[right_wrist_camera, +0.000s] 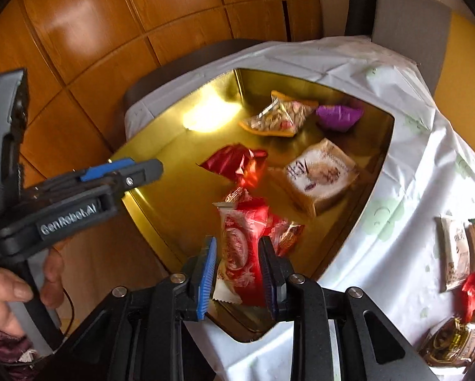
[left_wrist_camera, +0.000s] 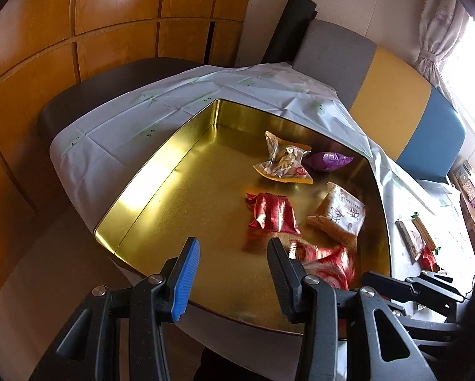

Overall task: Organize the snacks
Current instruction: 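Carry the red-wrapped pastry into the tin and release it with the right gripper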

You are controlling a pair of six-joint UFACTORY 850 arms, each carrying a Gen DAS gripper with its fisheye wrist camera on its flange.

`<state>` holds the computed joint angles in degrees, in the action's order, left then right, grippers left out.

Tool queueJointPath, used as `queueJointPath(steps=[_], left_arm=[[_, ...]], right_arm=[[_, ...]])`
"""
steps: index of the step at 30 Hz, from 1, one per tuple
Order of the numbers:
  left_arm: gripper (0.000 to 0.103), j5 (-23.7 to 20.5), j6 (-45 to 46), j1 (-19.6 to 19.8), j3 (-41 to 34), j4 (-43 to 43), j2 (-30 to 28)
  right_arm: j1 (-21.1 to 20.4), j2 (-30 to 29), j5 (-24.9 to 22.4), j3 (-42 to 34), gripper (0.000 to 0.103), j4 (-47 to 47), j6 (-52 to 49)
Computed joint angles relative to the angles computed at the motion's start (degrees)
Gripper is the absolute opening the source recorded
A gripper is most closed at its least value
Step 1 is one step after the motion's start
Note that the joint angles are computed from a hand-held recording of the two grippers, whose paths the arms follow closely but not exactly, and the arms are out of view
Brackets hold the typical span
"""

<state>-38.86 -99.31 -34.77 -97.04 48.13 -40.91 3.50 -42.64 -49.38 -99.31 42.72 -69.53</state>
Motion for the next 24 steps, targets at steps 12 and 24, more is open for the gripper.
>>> queueJointPath(steps=[12,24], left_arm=[[0.045,-0.1,2.4,-0.8,-2.0,0.2,-1.1],[0.045,-1.5,7.5,-2.2,-5.9,-0.2,-3.1]], right_arm=[[-2.4,2.4,2.3,3.1,0.035,5.4,-2.0],[-6.3,4.8,6.1,5.5,0.046,9.1,-4.0]])
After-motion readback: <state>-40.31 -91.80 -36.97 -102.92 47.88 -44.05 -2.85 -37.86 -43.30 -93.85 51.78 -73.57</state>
